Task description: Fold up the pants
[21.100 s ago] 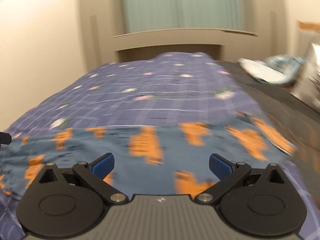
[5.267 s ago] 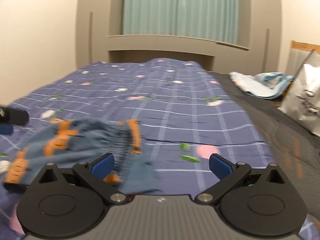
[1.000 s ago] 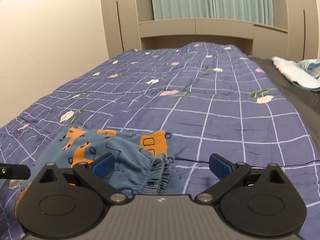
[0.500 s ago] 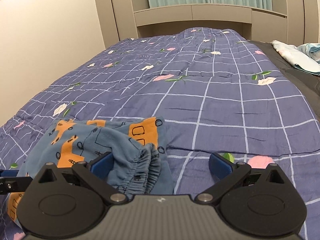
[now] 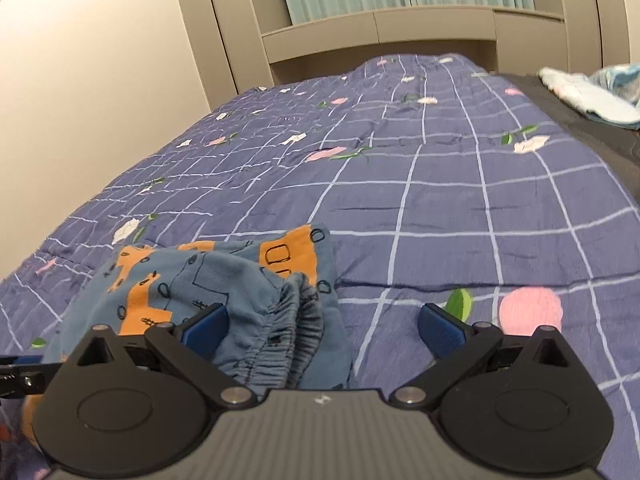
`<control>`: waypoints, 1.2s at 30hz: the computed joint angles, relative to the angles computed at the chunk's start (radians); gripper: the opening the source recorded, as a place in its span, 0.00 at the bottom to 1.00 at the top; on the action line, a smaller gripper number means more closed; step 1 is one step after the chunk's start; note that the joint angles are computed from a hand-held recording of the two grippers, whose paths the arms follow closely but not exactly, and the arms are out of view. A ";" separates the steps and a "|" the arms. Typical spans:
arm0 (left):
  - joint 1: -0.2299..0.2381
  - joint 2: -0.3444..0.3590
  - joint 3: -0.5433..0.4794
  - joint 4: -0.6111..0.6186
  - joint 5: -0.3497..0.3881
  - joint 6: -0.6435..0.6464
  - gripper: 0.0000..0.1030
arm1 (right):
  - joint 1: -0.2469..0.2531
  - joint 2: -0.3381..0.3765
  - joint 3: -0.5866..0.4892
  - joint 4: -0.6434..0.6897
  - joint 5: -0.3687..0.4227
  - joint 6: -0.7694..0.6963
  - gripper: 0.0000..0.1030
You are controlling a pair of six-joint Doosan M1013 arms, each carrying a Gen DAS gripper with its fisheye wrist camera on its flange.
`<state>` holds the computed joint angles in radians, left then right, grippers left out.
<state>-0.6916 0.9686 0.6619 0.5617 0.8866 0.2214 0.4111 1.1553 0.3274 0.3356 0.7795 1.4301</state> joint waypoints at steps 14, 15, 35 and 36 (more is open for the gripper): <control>-0.003 0.008 -0.029 -0.050 0.046 0.015 0.99 | -0.018 -0.091 0.207 0.166 -0.129 -0.077 0.82; -0.004 0.002 -0.015 -0.039 0.032 0.001 0.99 | -0.017 -0.095 0.222 0.179 -0.150 -0.095 0.82; -0.004 -0.034 0.042 -0.036 -0.061 -0.025 0.41 | -0.004 -0.158 0.318 0.167 -0.215 0.012 0.18; -0.005 -0.032 0.033 -0.034 -0.054 -0.013 0.38 | -0.002 -0.164 0.327 0.162 -0.225 0.011 0.17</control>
<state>-0.6962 0.9367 0.6954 0.5281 0.8328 0.2080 0.4090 0.9910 0.6548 0.4972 0.5541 1.4407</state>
